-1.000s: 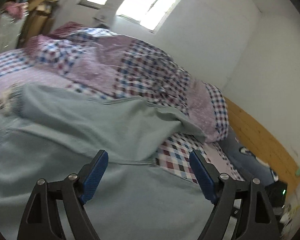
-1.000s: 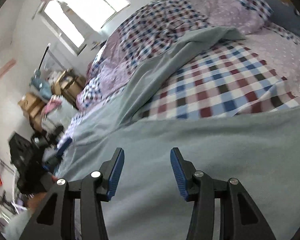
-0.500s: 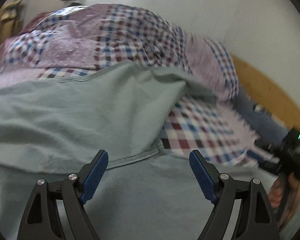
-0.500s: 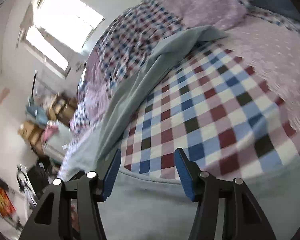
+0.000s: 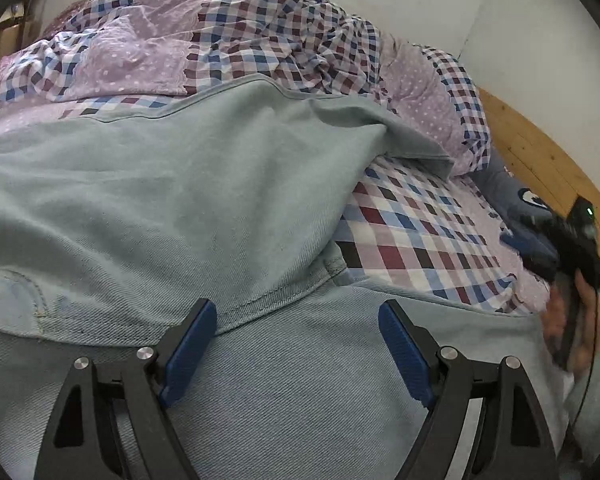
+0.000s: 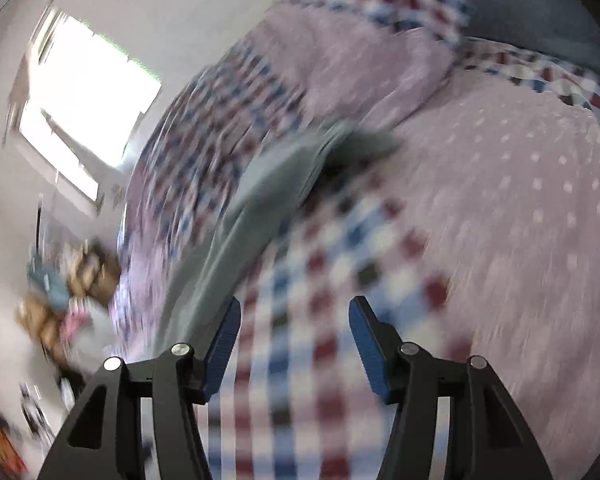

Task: Fold clothes

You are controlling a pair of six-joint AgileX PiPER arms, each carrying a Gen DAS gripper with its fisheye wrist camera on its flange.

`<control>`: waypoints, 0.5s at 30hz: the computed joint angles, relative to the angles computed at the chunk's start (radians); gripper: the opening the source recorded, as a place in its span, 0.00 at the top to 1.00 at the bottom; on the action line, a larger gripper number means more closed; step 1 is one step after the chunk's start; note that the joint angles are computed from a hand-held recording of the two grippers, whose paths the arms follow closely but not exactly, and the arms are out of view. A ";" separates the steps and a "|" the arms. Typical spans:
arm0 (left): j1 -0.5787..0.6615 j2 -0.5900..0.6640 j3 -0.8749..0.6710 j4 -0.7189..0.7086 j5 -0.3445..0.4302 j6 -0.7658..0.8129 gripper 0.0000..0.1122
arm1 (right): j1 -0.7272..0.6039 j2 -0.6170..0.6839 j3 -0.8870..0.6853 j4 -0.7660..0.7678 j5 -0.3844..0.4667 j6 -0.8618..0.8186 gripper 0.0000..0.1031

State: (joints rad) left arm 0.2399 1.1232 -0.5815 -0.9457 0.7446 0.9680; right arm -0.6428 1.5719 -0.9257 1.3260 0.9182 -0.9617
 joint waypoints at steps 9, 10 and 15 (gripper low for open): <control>0.127 0.036 -0.015 -0.095 0.143 0.077 0.23 | 0.014 0.419 -0.455 0.013 -0.021 0.292 0.40; 0.175 0.057 -0.027 -0.129 0.205 0.092 0.23 | 0.024 0.444 -0.491 0.003 -0.041 0.303 0.40; 0.264 0.129 -0.115 -0.206 0.319 0.034 0.23 | 0.073 0.560 -0.687 -0.064 -0.093 0.375 0.40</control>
